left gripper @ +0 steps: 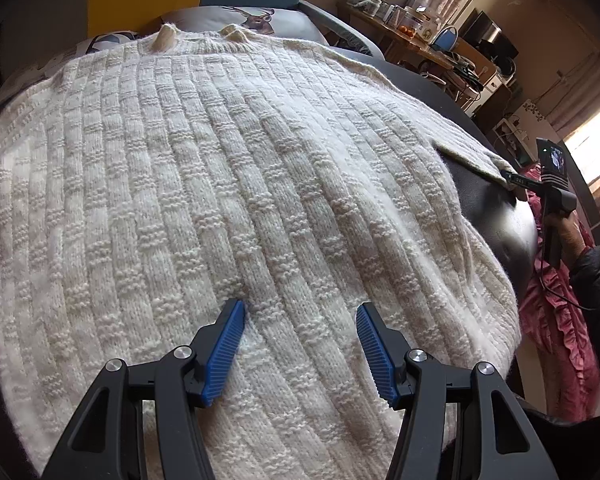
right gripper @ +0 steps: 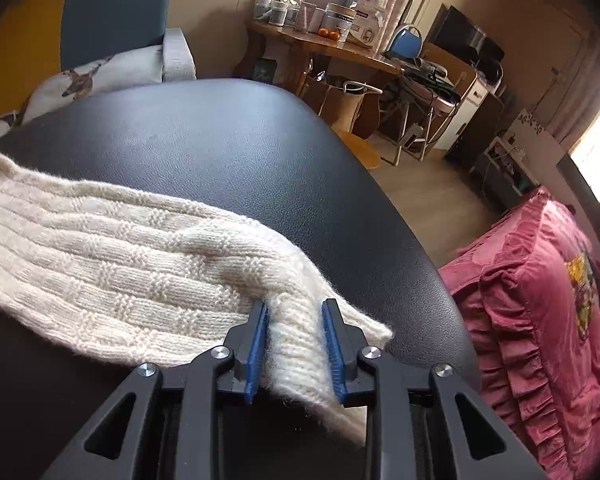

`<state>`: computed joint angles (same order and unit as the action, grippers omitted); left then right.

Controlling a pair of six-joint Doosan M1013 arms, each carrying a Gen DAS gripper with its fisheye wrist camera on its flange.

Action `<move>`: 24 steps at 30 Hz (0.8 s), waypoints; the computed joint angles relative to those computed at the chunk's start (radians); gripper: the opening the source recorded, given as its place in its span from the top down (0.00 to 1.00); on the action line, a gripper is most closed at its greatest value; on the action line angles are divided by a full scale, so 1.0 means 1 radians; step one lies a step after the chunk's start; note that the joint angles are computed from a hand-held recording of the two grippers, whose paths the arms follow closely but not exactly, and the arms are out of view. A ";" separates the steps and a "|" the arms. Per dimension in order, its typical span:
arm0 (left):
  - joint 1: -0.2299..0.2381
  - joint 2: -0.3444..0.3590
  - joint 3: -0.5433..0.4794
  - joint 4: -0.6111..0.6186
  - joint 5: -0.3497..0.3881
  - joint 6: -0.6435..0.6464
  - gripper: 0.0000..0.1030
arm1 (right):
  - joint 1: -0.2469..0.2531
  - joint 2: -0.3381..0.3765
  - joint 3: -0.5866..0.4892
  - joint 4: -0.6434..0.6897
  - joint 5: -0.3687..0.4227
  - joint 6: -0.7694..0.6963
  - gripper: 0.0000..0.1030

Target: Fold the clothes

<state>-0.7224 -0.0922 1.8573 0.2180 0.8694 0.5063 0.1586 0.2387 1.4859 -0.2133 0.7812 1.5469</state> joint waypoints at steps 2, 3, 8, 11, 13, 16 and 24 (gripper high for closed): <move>0.000 0.005 -0.007 -0.007 0.011 0.011 0.42 | -0.001 -0.045 0.041 0.010 -0.070 -0.028 0.71; -0.001 0.007 -0.008 -0.009 0.012 0.012 0.42 | -0.011 -0.068 0.060 0.074 -0.098 -0.095 0.71; -0.003 0.014 -0.011 -0.001 0.013 0.021 0.40 | -0.063 -0.106 0.071 0.714 0.234 -0.583 0.71; -0.010 0.019 -0.014 0.012 0.010 0.016 0.34 | -0.051 -0.104 0.119 0.939 0.467 -0.736 0.71; -0.017 0.024 -0.018 0.026 0.016 0.011 0.32 | -0.014 -0.100 0.142 0.979 0.536 -0.746 0.71; -0.024 0.028 -0.022 0.039 0.026 0.019 0.30 | 0.041 -0.085 0.148 0.976 0.567 -0.740 0.71; 0.002 0.001 0.010 -0.007 -0.050 0.008 0.29 | 0.148 -0.050 0.096 0.859 0.542 -0.718 0.70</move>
<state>-0.7206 -0.0915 1.8672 0.2110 0.8191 0.5144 0.3065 0.1885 1.5823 0.6459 1.3237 0.8288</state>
